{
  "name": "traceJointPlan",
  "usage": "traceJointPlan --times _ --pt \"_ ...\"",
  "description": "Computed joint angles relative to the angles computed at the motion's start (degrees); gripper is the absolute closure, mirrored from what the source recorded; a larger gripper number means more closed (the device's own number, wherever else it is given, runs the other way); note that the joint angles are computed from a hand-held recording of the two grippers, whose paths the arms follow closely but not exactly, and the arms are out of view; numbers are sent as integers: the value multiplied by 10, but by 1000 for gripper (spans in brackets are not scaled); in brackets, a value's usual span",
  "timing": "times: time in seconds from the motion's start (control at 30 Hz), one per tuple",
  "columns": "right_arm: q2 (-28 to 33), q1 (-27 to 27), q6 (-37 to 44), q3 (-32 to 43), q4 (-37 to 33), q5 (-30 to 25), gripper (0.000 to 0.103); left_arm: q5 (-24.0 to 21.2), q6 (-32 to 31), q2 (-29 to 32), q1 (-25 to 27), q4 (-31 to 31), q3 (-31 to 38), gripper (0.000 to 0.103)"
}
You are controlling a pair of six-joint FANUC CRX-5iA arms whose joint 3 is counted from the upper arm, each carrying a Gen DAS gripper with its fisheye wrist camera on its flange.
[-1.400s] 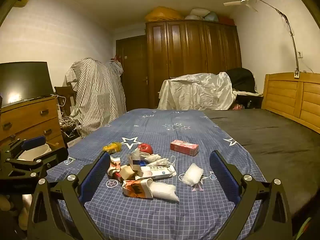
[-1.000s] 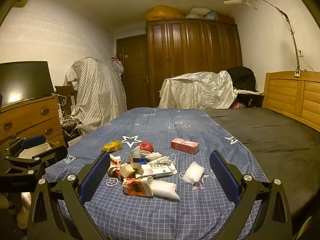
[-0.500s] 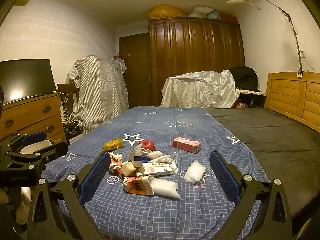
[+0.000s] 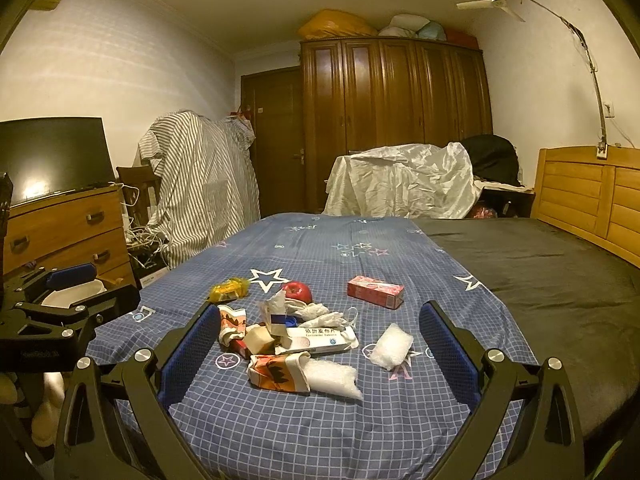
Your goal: Collect trash
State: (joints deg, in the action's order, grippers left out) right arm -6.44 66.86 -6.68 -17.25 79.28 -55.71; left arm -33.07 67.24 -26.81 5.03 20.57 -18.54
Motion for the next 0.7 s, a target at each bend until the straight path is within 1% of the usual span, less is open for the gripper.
traceJointPlan --times 0.13,0.7 --pt "2 0 1 2 1 1 4 -7 -2 0 6 4 2 5" --pt "8 -2 3 8 -2 5 4 -13 -12 2 12 13 1 5"
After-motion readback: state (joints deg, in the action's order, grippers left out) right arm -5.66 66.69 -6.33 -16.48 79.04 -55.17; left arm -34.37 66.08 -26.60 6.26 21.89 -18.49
